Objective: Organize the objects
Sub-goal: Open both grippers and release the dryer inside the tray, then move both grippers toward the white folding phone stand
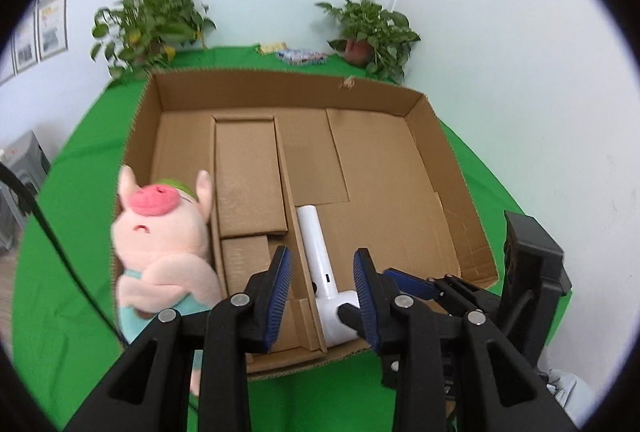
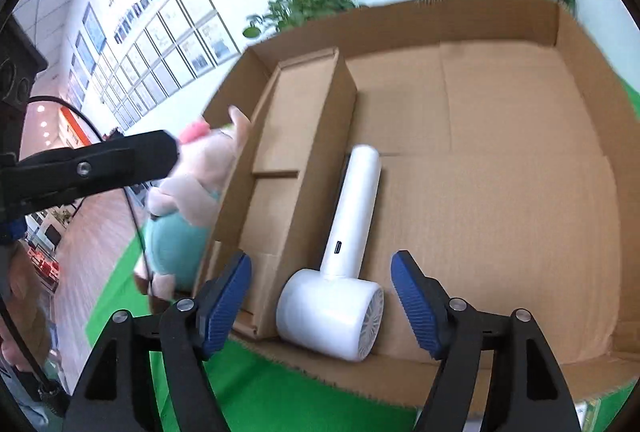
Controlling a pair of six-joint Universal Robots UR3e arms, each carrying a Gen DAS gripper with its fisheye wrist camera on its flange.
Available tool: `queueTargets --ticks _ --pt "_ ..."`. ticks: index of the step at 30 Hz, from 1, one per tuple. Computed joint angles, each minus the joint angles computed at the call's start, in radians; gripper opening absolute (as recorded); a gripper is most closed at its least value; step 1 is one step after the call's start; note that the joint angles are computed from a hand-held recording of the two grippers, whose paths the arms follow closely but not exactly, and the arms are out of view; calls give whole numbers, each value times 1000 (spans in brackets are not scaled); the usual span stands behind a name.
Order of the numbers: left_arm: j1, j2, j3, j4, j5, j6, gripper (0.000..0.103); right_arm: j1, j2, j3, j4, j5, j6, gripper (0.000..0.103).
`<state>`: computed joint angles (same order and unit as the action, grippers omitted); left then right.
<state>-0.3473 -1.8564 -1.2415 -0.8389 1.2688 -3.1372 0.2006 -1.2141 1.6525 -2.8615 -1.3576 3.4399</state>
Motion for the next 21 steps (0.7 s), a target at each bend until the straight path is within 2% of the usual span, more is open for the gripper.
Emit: queueTargets --ticks 1,2,3,4,5,6,7,8,11,13,17,21 --pt "-9 33 -29 19 30 0 32 11 -14 16 -2 -20 12 71" --pt "-22 63 -59 46 68 -2 39 -5 -32 40 -2 -18 10 71" --pt "-37 99 -99 79 113 -3 52 7 -66 85 -3 -44 25 71" --pt "-59 119 -129 116 165 -16 60 33 -96 119 5 -99 37 72" --pt "-80 149 -182 169 213 -35 73 44 -121 146 5 -127 26 75" --pt "-93 176 -239 224 240 -47 80 81 -187 214 10 -200 49 80" --pt "-102 190 -282 271 256 -55 80 99 -241 289 -19 -240 38 92" --pt "-118 203 -331 324 284 -65 80 131 -280 343 -35 -313 37 97" --pt "-192 191 -455 467 412 -96 80 218 -441 517 -12 -494 55 98" --pt "-231 156 -502 517 460 -130 80 230 -483 573 -9 -538 53 99" --pt "-273 124 -571 574 473 -188 80 295 -569 665 10 -631 88 100" --pt "-352 96 -613 678 578 -213 81 350 -606 698 14 -709 122 100"
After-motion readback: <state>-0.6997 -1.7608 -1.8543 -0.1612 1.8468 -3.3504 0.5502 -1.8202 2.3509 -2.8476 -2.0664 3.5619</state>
